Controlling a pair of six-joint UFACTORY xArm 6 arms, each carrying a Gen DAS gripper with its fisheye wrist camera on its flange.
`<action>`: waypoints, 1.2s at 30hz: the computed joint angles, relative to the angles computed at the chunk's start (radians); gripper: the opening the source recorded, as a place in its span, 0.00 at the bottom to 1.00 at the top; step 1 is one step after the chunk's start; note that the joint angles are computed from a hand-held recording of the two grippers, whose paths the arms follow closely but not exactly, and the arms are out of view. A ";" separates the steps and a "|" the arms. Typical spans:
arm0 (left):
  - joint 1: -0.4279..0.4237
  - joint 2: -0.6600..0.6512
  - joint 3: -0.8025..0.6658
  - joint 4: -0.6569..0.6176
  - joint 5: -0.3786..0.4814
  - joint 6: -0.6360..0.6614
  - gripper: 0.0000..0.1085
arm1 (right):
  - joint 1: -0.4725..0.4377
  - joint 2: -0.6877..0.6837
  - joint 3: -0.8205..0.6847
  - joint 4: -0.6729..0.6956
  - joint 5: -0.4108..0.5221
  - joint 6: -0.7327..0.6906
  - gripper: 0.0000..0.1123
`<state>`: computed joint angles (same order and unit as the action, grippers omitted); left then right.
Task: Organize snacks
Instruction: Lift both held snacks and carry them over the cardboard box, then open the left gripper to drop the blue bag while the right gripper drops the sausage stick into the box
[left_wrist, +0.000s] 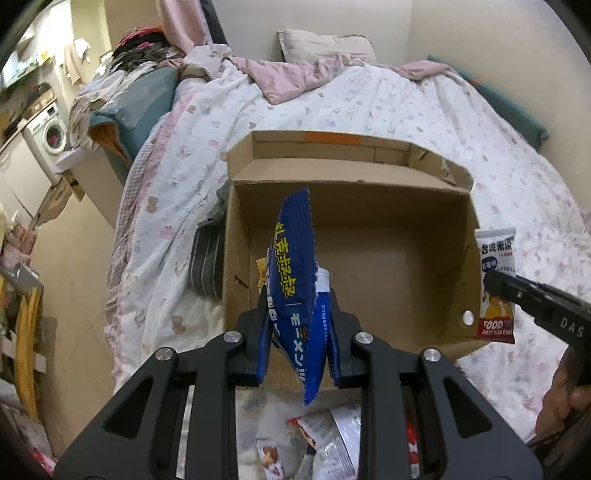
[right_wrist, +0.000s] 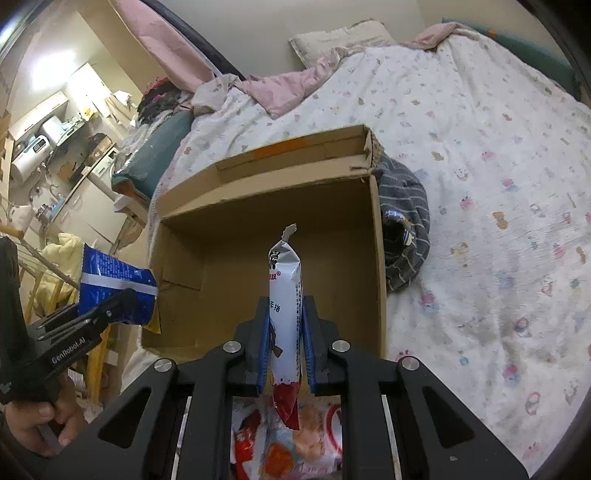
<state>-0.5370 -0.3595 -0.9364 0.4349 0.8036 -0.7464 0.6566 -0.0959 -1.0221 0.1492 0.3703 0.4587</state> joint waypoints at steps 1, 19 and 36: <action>0.001 0.007 0.000 0.002 -0.009 0.001 0.19 | -0.004 0.012 -0.002 0.000 -0.005 -0.002 0.15; 0.021 0.077 0.013 -0.089 -0.044 0.053 0.20 | 0.010 0.124 -0.095 0.002 0.070 -0.018 0.15; 0.021 0.046 0.036 -0.130 -0.083 0.077 0.37 | 0.008 0.134 -0.103 -0.048 0.093 0.029 0.15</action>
<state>-0.5157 -0.3137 -0.8999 0.3046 0.7210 -0.6691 0.6643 0.0379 -1.1248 0.1011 0.4632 0.4875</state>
